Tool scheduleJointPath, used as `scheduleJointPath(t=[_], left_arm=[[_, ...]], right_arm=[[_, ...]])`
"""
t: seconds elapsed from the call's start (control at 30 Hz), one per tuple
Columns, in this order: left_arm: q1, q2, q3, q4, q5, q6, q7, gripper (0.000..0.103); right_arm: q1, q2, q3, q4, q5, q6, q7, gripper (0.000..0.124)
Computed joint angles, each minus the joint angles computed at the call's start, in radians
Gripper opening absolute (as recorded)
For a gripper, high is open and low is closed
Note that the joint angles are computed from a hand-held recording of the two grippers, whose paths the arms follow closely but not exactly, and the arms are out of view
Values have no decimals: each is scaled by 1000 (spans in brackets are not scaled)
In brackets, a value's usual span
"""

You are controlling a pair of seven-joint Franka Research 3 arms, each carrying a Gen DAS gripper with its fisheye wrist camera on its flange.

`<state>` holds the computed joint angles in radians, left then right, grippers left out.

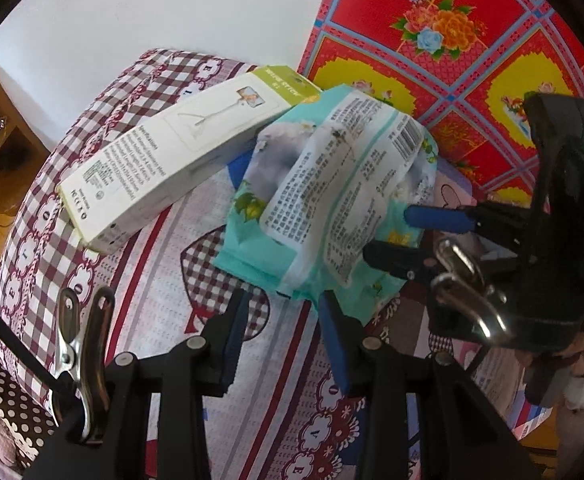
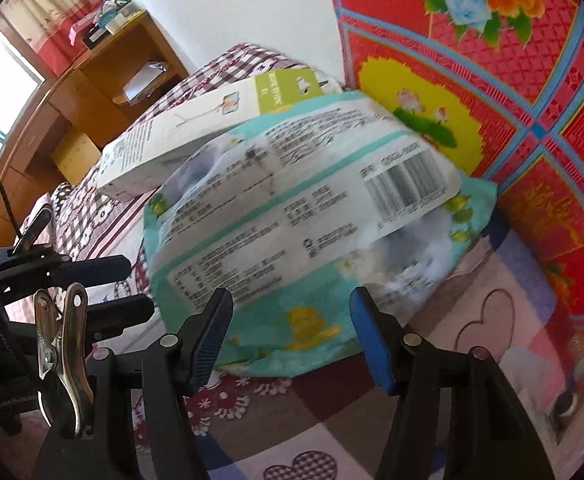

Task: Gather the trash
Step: 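Close the right gripper on the wet-wipe pack's edge while the left gripper approaches it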

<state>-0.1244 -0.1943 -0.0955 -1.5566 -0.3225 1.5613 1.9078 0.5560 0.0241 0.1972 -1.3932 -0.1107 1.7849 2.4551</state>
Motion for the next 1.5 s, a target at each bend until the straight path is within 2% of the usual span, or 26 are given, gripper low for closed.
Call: scheduleJointPath(t=[0.13, 0.23, 0.4, 0.73, 0.93, 1.1, 1.37, 1.5], left_arm=[[6, -13, 8, -13, 3, -2, 9, 38], [10, -13, 12, -15, 5, -2, 10, 37], [16, -17, 16, -14, 6, -7, 1, 38], [12, -10, 13, 0, -20, -8, -40, 38], [11, 9, 5, 11, -33, 1, -77, 40], [8, 17, -4, 6, -37, 16, -111, 47], [0, 37, -18, -3, -30, 28, -175, 49], [-5, 41, -25, -9, -20, 41, -188, 50]], right_arm=[[5, 2, 3, -13, 32, 27, 25, 62], [22, 29, 13, 14, 26, 6, 39, 62], [38, 30, 10, 15, 29, 18, 51, 62], [12, -49, 11, -5, 3, -30, 13, 62], [-33, -57, 0, 32, -42, -81, -76, 62], [-41, 20, -12, 141, -103, -147, -191, 62], [-31, 107, -54, 231, -126, -151, -329, 62], [-32, 114, -70, 213, -109, -130, -368, 62]])
